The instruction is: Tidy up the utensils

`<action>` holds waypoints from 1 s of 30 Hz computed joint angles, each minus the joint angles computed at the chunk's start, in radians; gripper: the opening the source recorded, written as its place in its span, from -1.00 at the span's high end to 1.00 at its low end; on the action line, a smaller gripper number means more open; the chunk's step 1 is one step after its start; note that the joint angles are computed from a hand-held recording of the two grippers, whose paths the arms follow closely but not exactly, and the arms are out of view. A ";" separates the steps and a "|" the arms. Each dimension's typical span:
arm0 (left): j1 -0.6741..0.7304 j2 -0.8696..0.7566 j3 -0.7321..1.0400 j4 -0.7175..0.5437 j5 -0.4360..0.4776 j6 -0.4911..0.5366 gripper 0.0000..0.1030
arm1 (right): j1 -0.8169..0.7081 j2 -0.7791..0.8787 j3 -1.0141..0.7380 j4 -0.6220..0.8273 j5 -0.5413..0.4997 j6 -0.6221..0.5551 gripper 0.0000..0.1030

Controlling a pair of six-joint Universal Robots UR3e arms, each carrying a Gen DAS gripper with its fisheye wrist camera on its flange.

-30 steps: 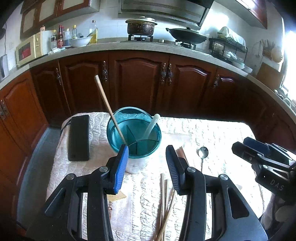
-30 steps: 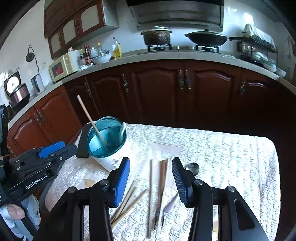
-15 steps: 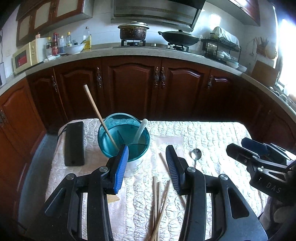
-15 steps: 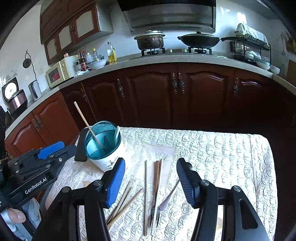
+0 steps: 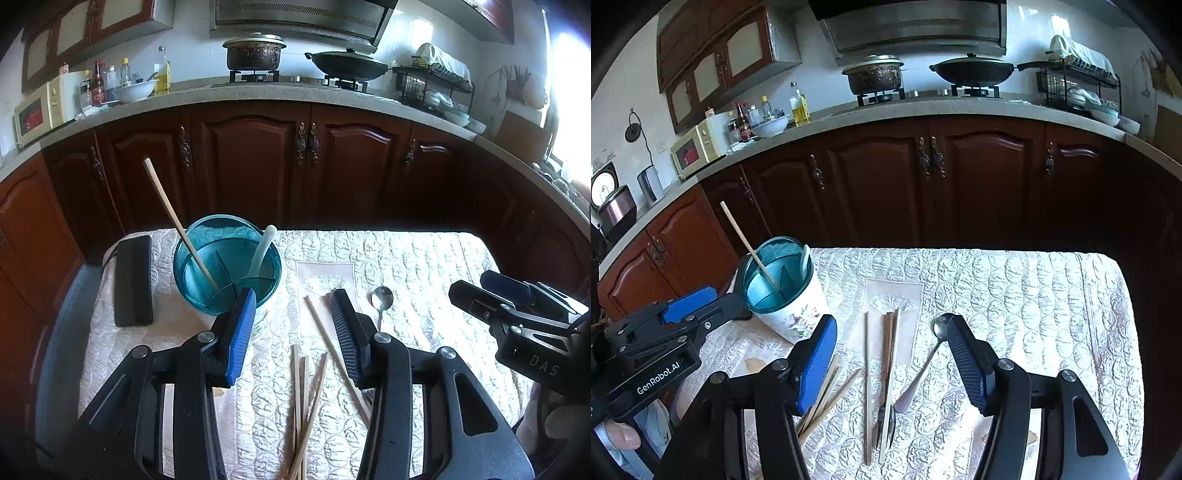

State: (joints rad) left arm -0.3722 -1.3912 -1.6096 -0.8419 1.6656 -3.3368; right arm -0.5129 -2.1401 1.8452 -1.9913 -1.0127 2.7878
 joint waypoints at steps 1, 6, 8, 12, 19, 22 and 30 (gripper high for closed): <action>0.001 0.000 0.000 0.000 -0.002 0.000 0.18 | -0.003 0.001 0.001 -0.001 0.002 -0.001 -0.16; 0.008 0.002 -0.012 0.005 -0.011 0.004 0.18 | -0.009 0.001 0.008 -0.002 0.001 -0.004 -0.17; 0.014 0.003 -0.015 0.002 -0.018 0.005 0.17 | -0.006 0.001 0.010 -0.002 -0.006 -0.002 -0.17; 0.044 0.015 -0.041 -0.002 -0.069 0.026 0.17 | -0.012 0.009 0.018 -0.002 -0.010 -0.006 -0.17; 0.162 0.043 -0.134 -0.050 -0.231 0.098 0.17 | -0.035 0.041 0.068 0.000 -0.010 -0.019 -0.18; 0.206 0.042 -0.184 -0.069 -0.290 0.137 0.18 | -0.036 0.082 0.090 0.013 0.002 -0.042 -0.18; 0.229 -0.088 -0.201 -0.064 -0.374 0.178 0.30 | 0.046 0.265 0.122 -0.082 0.000 -0.038 0.28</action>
